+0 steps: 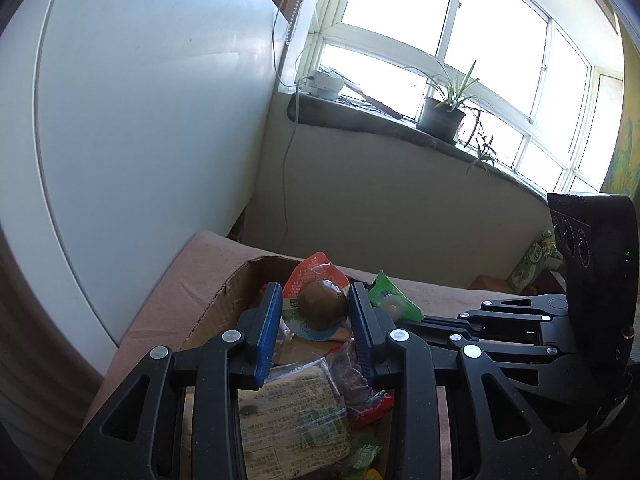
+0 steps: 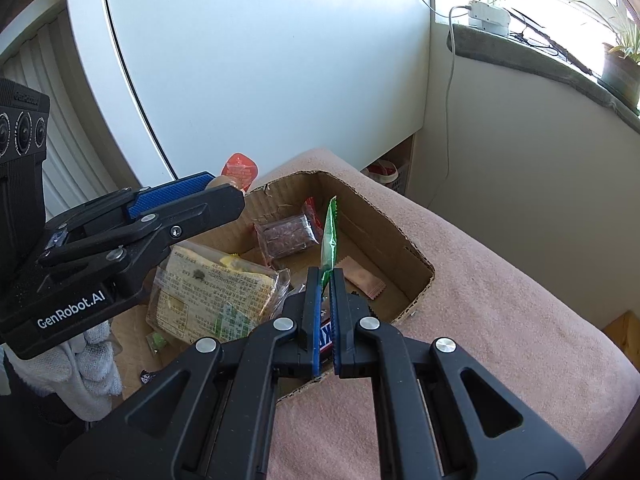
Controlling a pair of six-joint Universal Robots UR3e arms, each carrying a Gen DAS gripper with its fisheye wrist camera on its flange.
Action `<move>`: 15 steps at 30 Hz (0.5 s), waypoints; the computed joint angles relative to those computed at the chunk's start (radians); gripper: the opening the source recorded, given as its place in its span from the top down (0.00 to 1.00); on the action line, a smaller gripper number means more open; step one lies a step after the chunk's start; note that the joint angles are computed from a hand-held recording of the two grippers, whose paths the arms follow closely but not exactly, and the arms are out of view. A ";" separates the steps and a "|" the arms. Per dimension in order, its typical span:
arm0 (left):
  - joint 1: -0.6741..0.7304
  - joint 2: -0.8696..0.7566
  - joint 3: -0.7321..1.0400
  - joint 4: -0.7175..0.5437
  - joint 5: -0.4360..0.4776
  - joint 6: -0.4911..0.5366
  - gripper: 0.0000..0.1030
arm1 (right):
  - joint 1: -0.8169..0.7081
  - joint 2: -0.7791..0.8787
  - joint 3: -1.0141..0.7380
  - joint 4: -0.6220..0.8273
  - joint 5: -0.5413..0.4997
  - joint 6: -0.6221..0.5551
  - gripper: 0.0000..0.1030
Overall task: Organize snacks
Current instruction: 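Carry the mint packet and brown candy over the box and lower them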
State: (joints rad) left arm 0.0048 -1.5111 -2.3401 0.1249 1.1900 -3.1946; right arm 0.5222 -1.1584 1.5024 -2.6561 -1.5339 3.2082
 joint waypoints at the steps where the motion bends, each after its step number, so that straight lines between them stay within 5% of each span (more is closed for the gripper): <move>1: -0.003 0.001 0.000 0.001 0.007 0.003 0.68 | 0.001 0.009 -0.011 0.005 0.001 0.001 0.96; 15: -0.006 0.014 -0.006 -0.005 0.030 0.002 0.66 | 0.019 0.052 -0.075 0.053 0.001 0.018 0.96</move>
